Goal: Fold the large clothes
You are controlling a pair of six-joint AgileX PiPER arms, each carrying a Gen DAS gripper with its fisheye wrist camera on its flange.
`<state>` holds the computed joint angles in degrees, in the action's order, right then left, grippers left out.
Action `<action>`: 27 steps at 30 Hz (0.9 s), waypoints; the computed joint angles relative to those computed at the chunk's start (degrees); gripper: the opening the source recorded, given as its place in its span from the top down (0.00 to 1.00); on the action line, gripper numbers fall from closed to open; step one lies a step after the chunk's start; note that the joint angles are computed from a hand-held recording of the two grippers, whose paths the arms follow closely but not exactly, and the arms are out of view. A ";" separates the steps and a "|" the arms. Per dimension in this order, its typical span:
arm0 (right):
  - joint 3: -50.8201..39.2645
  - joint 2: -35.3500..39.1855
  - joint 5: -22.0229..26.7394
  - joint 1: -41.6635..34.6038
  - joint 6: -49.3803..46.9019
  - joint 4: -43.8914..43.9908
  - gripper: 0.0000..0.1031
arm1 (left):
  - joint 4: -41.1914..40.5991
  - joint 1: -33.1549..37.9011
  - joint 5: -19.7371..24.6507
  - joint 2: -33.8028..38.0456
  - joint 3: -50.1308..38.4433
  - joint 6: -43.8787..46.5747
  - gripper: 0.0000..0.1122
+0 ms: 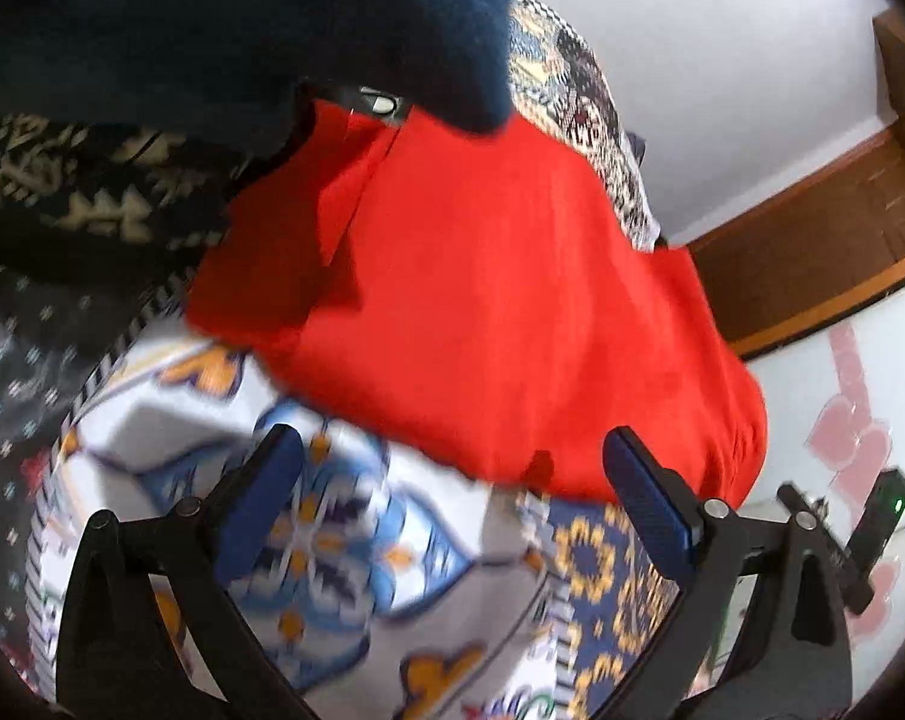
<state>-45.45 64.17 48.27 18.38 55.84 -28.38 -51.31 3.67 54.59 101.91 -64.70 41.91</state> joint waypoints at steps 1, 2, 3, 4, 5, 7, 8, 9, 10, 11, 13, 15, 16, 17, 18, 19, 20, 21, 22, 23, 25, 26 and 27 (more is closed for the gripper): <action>-0.09 0.50 -0.71 0.06 0.28 0.02 0.00 | -1.28 -0.17 -0.11 1.00 -0.78 0.62 0.11; -0.16 1.22 -1.72 -0.13 0.46 0.18 0.00 | -2.29 -0.63 -0.39 2.42 -1.94 0.66 0.11; -0.53 1.94 -2.00 0.20 1.07 0.11 0.00 | -2.33 -0.94 -0.72 3.26 -2.82 0.31 0.11; -0.74 2.96 -3.31 -0.65 0.41 0.91 0.00 | -2.24 -1.82 -1.75 4.09 -3.86 -0.48 0.11; -0.97 4.06 -4.57 -1.61 -0.33 1.88 0.00 | -2.40 -2.61 -2.72 4.70 -4.75 -1.15 0.11; -1.29 5.59 -5.87 -2.20 -0.21 2.88 0.00 | -3.74 -3.68 -3.89 5.52 -5.67 -1.55 0.11; -1.45 6.41 -6.69 -2.71 -0.44 3.67 0.00 | -4.20 -4.48 -4.84 5.95 -6.27 -2.12 0.11; -1.43 6.78 -7.09 -2.70 -0.02 3.99 0.00 | -4.15 -5.06 -5.65 6.16 -6.69 -2.96 0.11; -1.48 7.58 -8.07 -3.20 0.06 4.60 0.00 | -4.00 -5.78 -6.83 6.17 -6.94 -4.50 0.12; -1.50 8.28 -8.92 -3.56 0.38 4.99 0.00 | -3.39 -6.63 -8.65 5.73 -6.74 -6.89 0.16; -1.66 9.49 -10.06 -3.68 1.58 5.12 0.00 | -1.80 -8.31 -12.48 4.24 -5.44 -11.02 0.24; -1.81 10.37 -10.65 -3.55 2.94 4.97 0.00 | 1.99 -10.72 -16.93 2.38 -3.95 -16.28 0.36; -1.84 10.64 -10.76 -3.38 3.76 4.63 0.00 | 4.58 -12.17 -18.92 1.49 -3.45 -19.40 0.47; -1.82 10.81 -10.77 -3.06 4.90 4.04 0.00 | 5.71 -13.10 -19.90 1.00 -3.24 -20.91 0.60; -1.73 10.77 -10.76 -2.98 5.40 3.76 0.00 | 6.91 -14.12 -20.32 0.73 -3.45 -22.93 0.67; -1.74 10.78 -10.64 -2.80 6.04 3.49 0.00 | 8.23 -15.08 -20.26 0.62 -3.86 -25.32 0.82; -1.77 10.70 -10.47 -2.74 6.23 3.52 0.00 | 8.96 -15.69 -20.18 0.41 -3.97 -26.61 0.87; -1.73 10.31 -10.16 -2.65 6.17 3.72 0.00 | 11.99 -17.15 -21.13 0.40 -4.65 -29.84 0.88; -1.74 9.94 -9.89 -2.71 5.80 4.11 0.00 | 15.55 -18.30 -21.90 0.54 -5.50 -33.25 0.90; -1.78 9.26 -9.49 -2.91 4.89 5.03 0.00 | 17.56 -19.14 -21.92 0.48 -6.50 -35.47 0.91; -1.94 7.89 -9.08 -3.62 2.99 6.54 0.00 | 17.02 -18.98 -20.49 -0.73 -7.56 -35.16 0.91; -2.20 6.95 -8.23 -3.62 2.74 6.51 0.00 | 15.72 -18.13 -18.95 -1.37 -8.86 -33.00 0.92; -2.68 6.86 -7.75 -3.67 2.65 6.29 0.00 | 14.90 -17.53 -17.62 -2.88 -9.83 -31.10 0.92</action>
<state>-48.13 71.03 40.53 14.72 58.49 -22.09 -36.41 -13.86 36.96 99.03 -74.54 10.81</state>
